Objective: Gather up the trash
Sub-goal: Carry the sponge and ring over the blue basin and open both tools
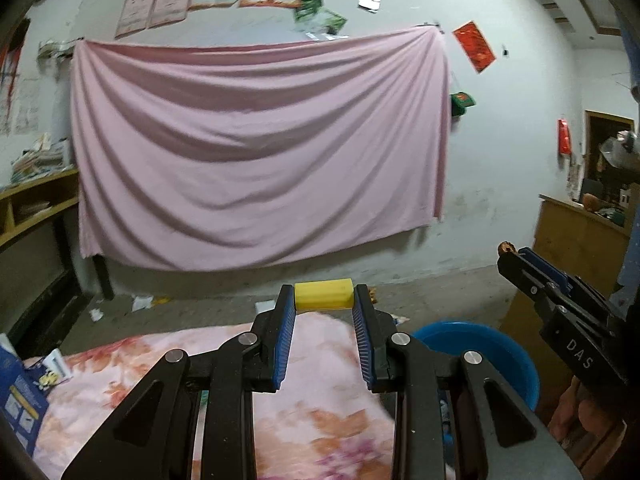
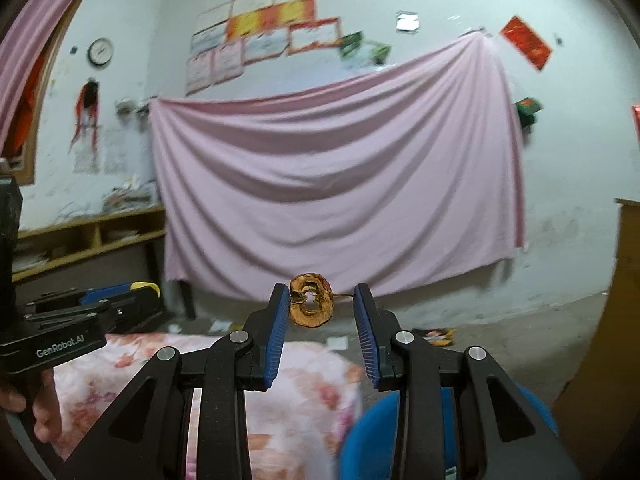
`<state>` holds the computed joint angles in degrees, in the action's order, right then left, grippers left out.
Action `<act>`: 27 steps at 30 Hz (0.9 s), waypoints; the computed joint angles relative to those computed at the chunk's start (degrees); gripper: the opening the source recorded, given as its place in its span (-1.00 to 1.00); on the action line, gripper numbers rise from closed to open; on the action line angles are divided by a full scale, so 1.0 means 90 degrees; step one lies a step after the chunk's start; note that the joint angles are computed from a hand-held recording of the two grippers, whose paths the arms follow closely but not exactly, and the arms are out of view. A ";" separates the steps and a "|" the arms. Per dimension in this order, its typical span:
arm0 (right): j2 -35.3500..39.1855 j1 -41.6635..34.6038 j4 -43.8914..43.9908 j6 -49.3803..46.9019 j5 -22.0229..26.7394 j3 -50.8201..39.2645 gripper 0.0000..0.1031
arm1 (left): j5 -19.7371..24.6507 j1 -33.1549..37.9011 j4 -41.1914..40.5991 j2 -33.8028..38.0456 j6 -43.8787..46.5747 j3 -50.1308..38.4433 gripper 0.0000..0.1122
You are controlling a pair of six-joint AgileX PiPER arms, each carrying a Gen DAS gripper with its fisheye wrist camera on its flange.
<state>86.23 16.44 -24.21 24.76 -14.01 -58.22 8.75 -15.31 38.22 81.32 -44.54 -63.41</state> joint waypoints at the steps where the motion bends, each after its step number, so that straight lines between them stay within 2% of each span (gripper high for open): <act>1: -0.0074 -0.0111 0.0128 -0.0113 -0.0095 0.0097 -0.40 | 0.0030 -0.0122 0.0269 0.0056 -0.0274 -0.0078 -0.56; 4: -0.0283 -0.0294 0.0695 -0.0598 -0.0253 0.0349 -0.40 | 0.0121 -0.0465 0.0912 0.0255 -0.0923 -0.0311 -0.56; 8: -0.0542 -0.0632 0.0879 -0.0628 -0.0483 0.0635 -0.40 | 0.0156 -0.0815 0.1443 0.0516 -0.1400 -0.0557 -0.56; 11: -0.0646 -0.0935 0.0691 -0.0424 -0.0530 0.0761 -0.40 | 0.0205 -0.1078 0.1410 0.0728 -0.1342 -0.0766 -0.56; 19: -0.0832 -0.1726 -0.0285 0.0757 -0.0412 0.0999 -0.40 | 0.0382 -0.1573 0.0013 0.1451 0.0061 -0.1441 -0.56; 25: -0.0709 -0.2173 -0.1725 0.2372 -0.0093 0.0862 -0.40 | 0.0575 -0.1811 -0.1081 0.1973 0.1065 -0.1920 -0.56; 27: -0.0618 -0.2296 -0.2564 0.3255 0.0019 0.0745 -0.40 | 0.0683 -0.1843 -0.1583 0.2136 0.1514 -0.2099 -0.56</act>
